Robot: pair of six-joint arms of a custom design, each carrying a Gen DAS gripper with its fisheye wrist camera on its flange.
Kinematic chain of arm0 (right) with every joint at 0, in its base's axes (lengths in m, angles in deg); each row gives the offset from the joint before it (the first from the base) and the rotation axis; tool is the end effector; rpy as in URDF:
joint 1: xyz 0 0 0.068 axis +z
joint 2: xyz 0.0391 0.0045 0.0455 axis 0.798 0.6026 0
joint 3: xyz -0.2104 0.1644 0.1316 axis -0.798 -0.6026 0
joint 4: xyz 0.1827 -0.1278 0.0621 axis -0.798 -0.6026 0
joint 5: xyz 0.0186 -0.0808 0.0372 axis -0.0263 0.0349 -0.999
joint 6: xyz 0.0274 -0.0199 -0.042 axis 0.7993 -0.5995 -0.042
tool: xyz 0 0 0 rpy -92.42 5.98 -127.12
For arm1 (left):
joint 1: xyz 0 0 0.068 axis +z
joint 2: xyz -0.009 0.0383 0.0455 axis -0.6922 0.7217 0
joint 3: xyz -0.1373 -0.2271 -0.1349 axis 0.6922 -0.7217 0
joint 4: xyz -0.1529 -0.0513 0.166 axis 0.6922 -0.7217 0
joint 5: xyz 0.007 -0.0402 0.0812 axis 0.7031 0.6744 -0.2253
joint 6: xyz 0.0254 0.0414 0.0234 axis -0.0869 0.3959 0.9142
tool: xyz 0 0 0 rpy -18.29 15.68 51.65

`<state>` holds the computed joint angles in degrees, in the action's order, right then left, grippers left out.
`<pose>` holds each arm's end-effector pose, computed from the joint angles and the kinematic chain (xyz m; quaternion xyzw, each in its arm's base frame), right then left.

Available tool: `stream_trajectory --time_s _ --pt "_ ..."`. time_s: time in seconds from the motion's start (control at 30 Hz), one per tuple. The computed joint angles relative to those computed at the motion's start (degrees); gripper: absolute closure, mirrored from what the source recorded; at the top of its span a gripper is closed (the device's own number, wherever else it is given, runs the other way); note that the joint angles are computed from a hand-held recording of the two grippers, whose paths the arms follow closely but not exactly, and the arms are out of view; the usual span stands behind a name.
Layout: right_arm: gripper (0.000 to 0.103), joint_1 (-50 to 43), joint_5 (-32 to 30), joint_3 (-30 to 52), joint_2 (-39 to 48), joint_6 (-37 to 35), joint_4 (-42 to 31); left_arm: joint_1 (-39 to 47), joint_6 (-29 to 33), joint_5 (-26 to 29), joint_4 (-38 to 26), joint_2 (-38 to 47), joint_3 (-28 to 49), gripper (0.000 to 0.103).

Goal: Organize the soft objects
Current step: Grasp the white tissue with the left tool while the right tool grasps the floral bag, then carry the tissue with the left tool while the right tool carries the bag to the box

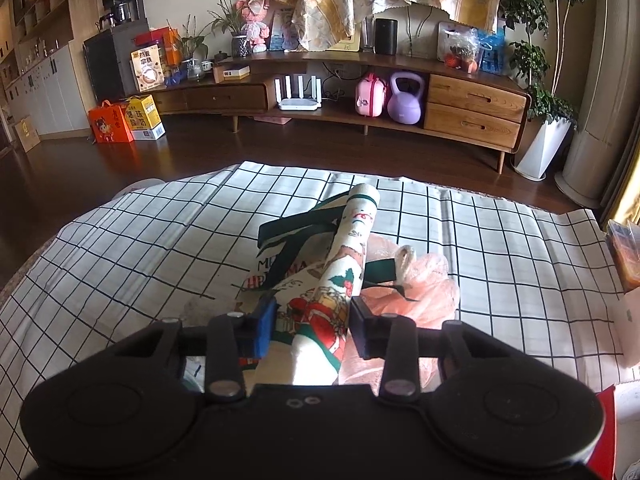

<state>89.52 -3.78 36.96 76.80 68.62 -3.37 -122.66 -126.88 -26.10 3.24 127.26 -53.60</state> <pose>0.2873 0.2283 0.2296 -0.4629 0.7889 0.2230 0.3370 0.0625 -0.1843 0.1341 -0.2786 0.8728 0.0240 0.4001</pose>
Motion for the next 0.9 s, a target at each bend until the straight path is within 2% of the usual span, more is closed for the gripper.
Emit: stream_trajectory --time_s 0.1,0.17,0.27,0.53,0.9 --pt "0.076 -0.4 -0.4 -1.1 -1.2 -0.4 0.8 -0.6 -0.1 -1.0 0.1 -0.5 -0.2 0.097" --pt "0.084 -0.7 -0.7 -1.6 -2.1 -0.3 1.1 -1.1 -0.5 -1.7 -0.5 -0.9 0.1 0.098" --pt "0.090 -1.5 -1.6 -2.7 -3.7 -0.1 1.2 -1.6 -1.4 -2.5 -2.3 -1.5 0.9 0.098" --pt "0.092 -5.7 -5.9 -5.8 -10.4 0.5 -0.1 -3.7 -3.9 -4.4 -8.1 -2.5 3.7 0.099" --pt "0.092 -17.4 -15.8 -3.8 -17.9 -1.4 -9.6 -4.1 -2.6 -6.7 -12.6 -4.8 7.6 0.100"
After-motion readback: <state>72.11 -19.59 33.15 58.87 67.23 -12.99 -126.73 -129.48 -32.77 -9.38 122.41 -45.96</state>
